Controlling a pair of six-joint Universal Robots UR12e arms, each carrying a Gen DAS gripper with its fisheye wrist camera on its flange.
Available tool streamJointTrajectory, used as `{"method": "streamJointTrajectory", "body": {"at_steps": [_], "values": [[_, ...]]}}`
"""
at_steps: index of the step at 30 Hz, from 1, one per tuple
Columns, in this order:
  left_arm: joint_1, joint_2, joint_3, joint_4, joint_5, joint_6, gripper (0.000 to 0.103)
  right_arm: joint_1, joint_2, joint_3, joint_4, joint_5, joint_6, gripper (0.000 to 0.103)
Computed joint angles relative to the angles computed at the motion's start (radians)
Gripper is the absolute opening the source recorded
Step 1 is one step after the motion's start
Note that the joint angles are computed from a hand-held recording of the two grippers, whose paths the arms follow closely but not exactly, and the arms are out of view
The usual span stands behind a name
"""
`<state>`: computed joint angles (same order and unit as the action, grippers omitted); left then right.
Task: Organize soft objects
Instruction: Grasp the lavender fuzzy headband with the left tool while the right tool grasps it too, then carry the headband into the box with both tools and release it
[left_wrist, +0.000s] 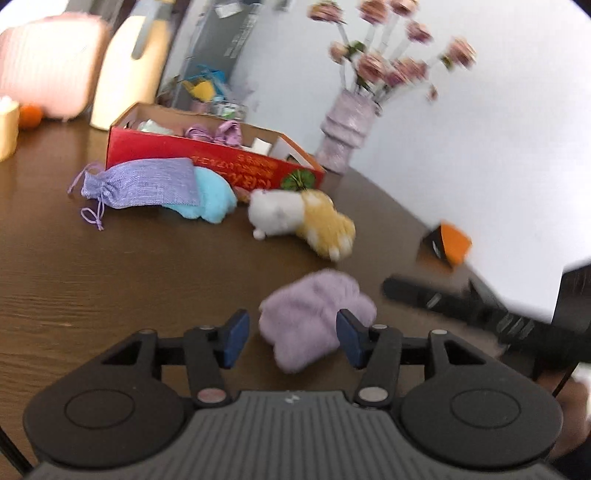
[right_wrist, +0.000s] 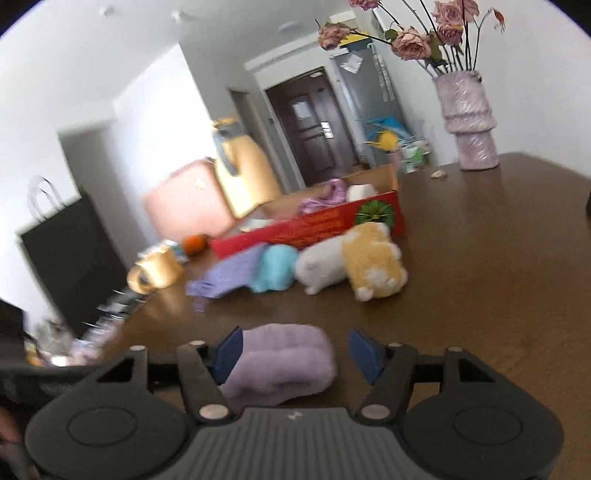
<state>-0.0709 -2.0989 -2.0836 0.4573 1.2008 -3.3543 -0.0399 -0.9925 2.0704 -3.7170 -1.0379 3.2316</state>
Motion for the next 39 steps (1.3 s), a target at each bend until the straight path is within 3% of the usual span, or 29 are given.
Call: {"method": "streamJointTrajectory", "body": {"at_steps": [2,4,6,8,11,16,25,29,31,34,37,39], "values": [[-0.022,-0.010,0.027,-0.028,0.059,-0.014,0.050,0.027,0.009,-0.023,0.045,-0.072,-0.052,0.053],[-0.040,-0.017,0.045,-0.069,0.104,-0.002,0.036,0.038,0.019,-0.037,0.074,-0.089,-0.062,0.046],[-0.046,-0.019,0.052,-0.114,0.138,-0.016,0.032,0.043,0.020,-0.042,0.111,-0.088,-0.067,0.043],[-0.039,-0.025,0.049,-0.105,0.131,-0.049,0.032,0.044,0.020,-0.035,0.105,-0.089,-0.056,0.043],[-0.034,-0.029,0.044,-0.086,0.131,-0.084,0.031,0.043,0.015,-0.024,0.110,-0.067,-0.047,0.033],[-0.038,-0.032,0.043,-0.072,0.133,-0.072,0.025,0.056,0.018,-0.012,0.069,-0.107,-0.025,0.028],[-0.044,-0.034,0.043,-0.047,0.130,-0.033,0.013,0.048,0.019,-0.012,0.052,-0.085,0.012,0.022],[-0.031,-0.045,0.065,0.048,0.100,-0.032,0.013,0.036,0.024,-0.039,-0.003,-0.045,0.067,0.022],[-0.021,-0.054,0.108,0.054,0.077,-0.017,0.013,0.034,0.030,-0.084,0.000,-0.035,0.074,0.022],[-0.007,-0.074,0.218,-0.016,0.069,-0.001,0.013,0.037,0.047,-0.201,0.077,-0.024,0.046,0.022],[0.003,-0.111,0.367,-0.155,0.121,0.013,0.013,0.043,0.105,-0.396,0.261,0.028,0.074,0.021],[0.011,-0.151,0.493,-0.302,0.150,0.033,0.013,0.055,0.167,-0.559,0.429,0.029,0.087,0.021]]}}
